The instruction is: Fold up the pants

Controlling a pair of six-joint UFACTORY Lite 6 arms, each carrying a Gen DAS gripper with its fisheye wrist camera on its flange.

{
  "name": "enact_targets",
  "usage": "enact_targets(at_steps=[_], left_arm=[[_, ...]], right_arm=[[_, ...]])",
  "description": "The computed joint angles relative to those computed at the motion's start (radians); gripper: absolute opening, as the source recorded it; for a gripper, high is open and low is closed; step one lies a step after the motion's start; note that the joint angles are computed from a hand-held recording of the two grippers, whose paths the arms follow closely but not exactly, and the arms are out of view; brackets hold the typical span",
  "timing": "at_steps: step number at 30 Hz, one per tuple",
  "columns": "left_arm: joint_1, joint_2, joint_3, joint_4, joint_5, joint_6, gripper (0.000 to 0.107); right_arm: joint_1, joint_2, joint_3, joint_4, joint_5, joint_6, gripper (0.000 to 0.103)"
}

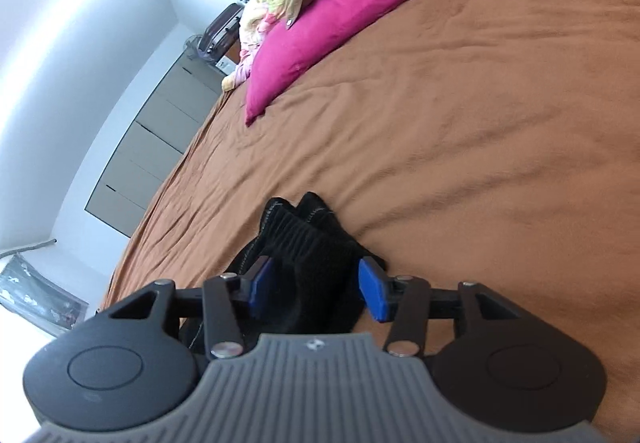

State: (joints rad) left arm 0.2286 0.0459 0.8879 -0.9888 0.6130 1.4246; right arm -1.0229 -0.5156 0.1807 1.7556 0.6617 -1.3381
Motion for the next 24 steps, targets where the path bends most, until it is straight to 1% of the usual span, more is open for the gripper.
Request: enact_targets(at_steps=[2, 3, 6, 8, 11, 12, 13, 15, 16, 17, 18, 21, 23, 24], left_arm=[[-0.001, 0.033, 0.029, 0.011, 0.016, -0.069, 0.078], [-0.003, 0.044, 0.036, 0.015, 0.016, -0.092, 0.078], [-0.022, 0.057, 0.037, 0.014, -0.012, -0.124, 0.078], [-0.049, 0.056, 0.027, 0.016, -0.054, -0.127, 0.078], [-0.116, 0.058, 0.01, 0.082, -0.147, -0.18, 0.079], [-0.13, 0.056, 0.0, 0.08, -0.172, -0.174, 0.08], [-0.139, 0.053, -0.01, 0.07, -0.19, -0.162, 0.08], [-0.135, 0.049, -0.02, 0.061, -0.195, -0.154, 0.081], [-0.132, 0.053, -0.015, 0.066, -0.188, -0.164, 0.081], [-0.129, 0.056, -0.009, 0.072, -0.18, -0.173, 0.081], [-0.125, 0.063, -0.001, 0.076, -0.172, -0.177, 0.081], [-0.111, 0.076, 0.013, 0.072, -0.154, -0.171, 0.081], [-0.106, 0.081, 0.017, 0.06, -0.145, -0.168, 0.081], [-0.108, 0.084, 0.02, 0.057, -0.144, -0.168, 0.081]], right_arm=[[-0.043, 0.036, -0.003, -0.051, 0.051, 0.03, 0.046], [-0.052, 0.071, -0.001, -0.041, 0.07, 0.013, 0.046], [-0.008, 0.161, 0.007, 0.051, 0.071, -0.059, 0.047], [0.062, 0.223, 0.015, 0.162, 0.059, -0.135, 0.048], [0.198, 0.284, 0.026, 0.394, -0.01, -0.276, 0.049], [0.233, 0.315, 0.034, 0.474, -0.015, -0.322, 0.048], [0.252, 0.354, 0.039, 0.537, 0.003, -0.366, 0.047], [0.261, 0.394, 0.053, 0.57, 0.024, -0.394, 0.031], [0.252, 0.408, 0.056, 0.558, 0.042, -0.389, 0.027], [0.232, 0.419, 0.053, 0.535, 0.081, -0.375, 0.019], [0.207, 0.43, 0.051, 0.508, 0.124, -0.357, 0.018], [0.202, 0.357, 0.019, 0.504, 0.138, -0.36, 0.015], [0.248, 0.266, -0.003, 0.547, 0.091, -0.379, 0.014], [0.296, 0.202, -0.014, 0.594, 0.043, -0.408, 0.014]])
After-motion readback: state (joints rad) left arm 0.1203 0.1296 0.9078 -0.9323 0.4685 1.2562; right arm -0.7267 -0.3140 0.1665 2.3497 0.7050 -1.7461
